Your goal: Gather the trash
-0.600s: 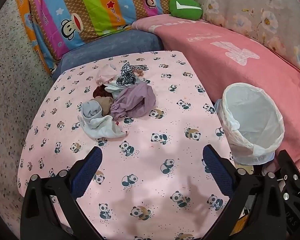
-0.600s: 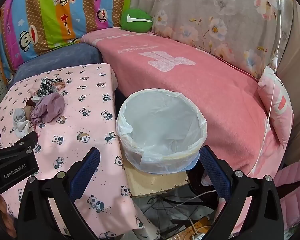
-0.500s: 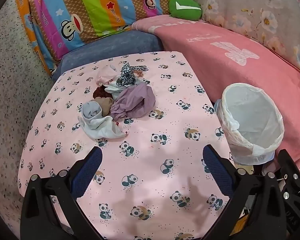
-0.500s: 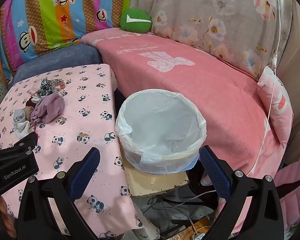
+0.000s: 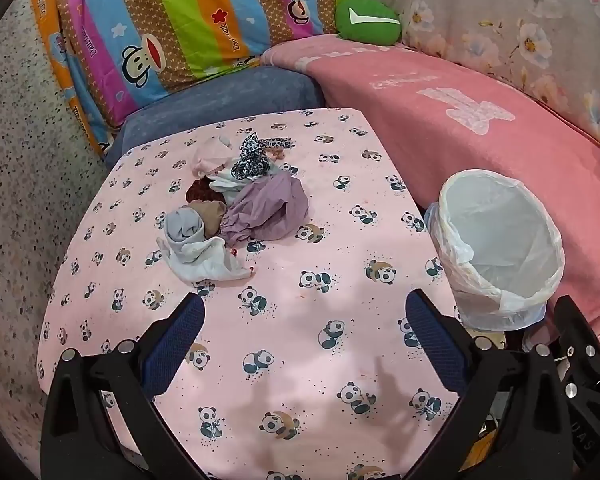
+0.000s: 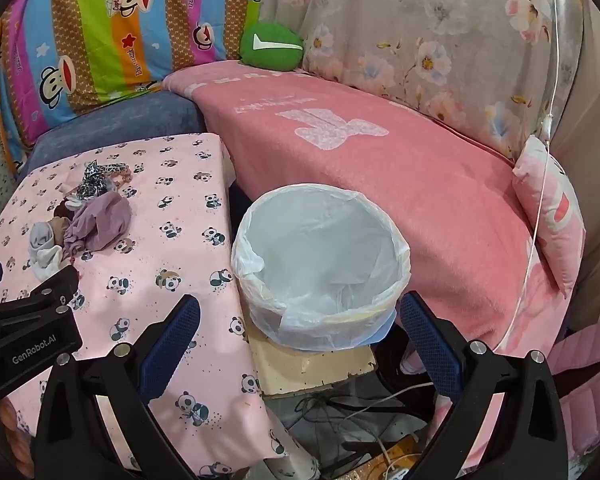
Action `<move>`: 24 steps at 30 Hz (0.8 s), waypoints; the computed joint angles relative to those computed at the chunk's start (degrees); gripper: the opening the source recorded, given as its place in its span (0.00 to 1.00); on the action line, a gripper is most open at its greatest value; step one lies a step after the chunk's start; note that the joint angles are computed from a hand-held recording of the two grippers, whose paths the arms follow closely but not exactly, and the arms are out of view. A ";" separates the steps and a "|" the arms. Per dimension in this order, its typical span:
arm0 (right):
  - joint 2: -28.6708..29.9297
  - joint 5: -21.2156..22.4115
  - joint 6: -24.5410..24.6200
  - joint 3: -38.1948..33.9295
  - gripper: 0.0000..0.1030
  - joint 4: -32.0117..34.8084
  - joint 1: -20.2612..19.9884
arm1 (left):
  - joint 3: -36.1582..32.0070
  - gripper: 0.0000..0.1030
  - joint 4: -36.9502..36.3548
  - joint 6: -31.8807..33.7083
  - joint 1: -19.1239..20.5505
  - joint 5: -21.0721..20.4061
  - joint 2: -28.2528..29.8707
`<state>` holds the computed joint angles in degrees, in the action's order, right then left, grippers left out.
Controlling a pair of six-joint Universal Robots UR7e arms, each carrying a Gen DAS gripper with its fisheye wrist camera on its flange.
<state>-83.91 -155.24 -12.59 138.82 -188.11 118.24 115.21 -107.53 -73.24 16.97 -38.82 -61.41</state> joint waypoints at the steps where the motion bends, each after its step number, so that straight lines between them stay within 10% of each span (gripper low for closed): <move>1: 0.03 -0.04 -0.06 0.01 0.95 -0.11 0.04 | -0.31 0.93 0.30 -0.01 0.01 -0.06 0.01; 24: -0.08 -0.14 0.20 -0.42 0.95 0.78 0.44 | -0.84 0.93 0.89 -0.69 -0.52 0.17 0.65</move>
<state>-83.99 -155.38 -12.38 138.40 -187.33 118.68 114.37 -106.64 -73.94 16.45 -38.65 -60.76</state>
